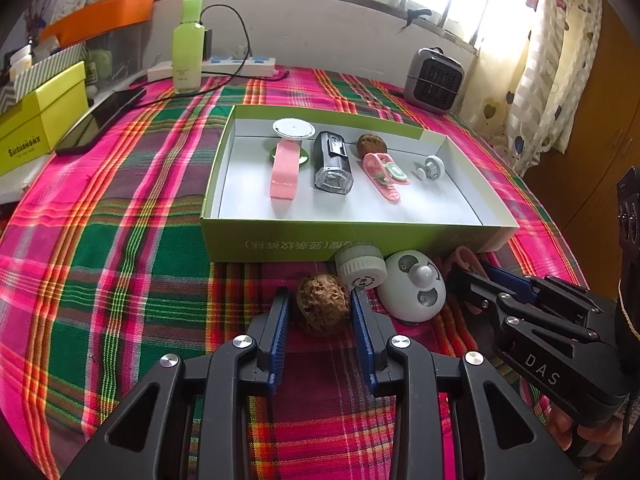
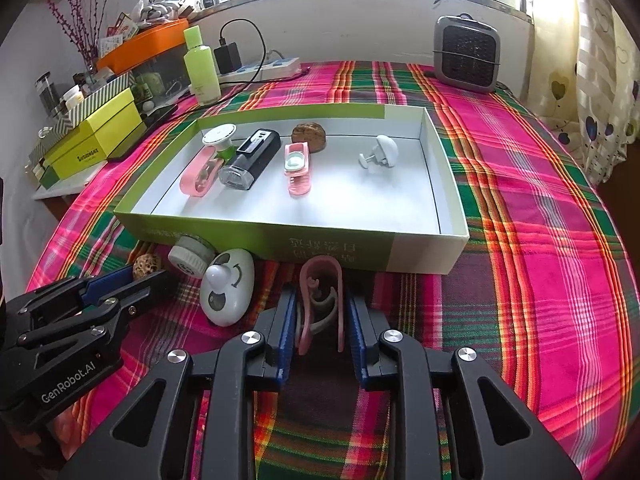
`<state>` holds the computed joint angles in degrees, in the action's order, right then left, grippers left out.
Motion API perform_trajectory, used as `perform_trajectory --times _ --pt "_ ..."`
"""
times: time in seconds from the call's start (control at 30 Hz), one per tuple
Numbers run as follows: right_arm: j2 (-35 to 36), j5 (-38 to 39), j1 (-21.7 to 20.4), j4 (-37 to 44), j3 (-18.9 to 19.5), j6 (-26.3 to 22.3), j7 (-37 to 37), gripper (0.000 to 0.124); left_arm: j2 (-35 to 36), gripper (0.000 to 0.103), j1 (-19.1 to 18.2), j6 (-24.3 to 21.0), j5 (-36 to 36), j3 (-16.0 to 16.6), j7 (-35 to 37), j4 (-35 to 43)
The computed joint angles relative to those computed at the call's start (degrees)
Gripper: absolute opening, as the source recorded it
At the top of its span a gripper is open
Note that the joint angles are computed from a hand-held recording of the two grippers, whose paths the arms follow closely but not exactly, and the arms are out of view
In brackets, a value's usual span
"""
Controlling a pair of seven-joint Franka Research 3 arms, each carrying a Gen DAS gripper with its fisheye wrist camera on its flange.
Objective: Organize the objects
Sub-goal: 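Close the left gripper on the walnut while the right gripper holds the clip, then lift the walnut with the left gripper into the box while the right gripper carries the clip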
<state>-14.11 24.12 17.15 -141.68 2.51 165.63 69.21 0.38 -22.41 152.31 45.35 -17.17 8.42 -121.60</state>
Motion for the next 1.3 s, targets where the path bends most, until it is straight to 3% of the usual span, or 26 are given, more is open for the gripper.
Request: perform_trajectory --times 0.67,1.3 --pt "-0.8 5.2 1.6 -0.2 -1.4 -1.3 -4.5 0.025 0.2 0.028 -0.7 -3.5 0.4 -0.3 1.8 1.0" --pt "-2.5 9.2 2.3 -0.8 -2.1 -1.9 -8.1 0.025 -0.8 0.028 -0.7 -4.1 1.7 -0.5 0.6 1.0"
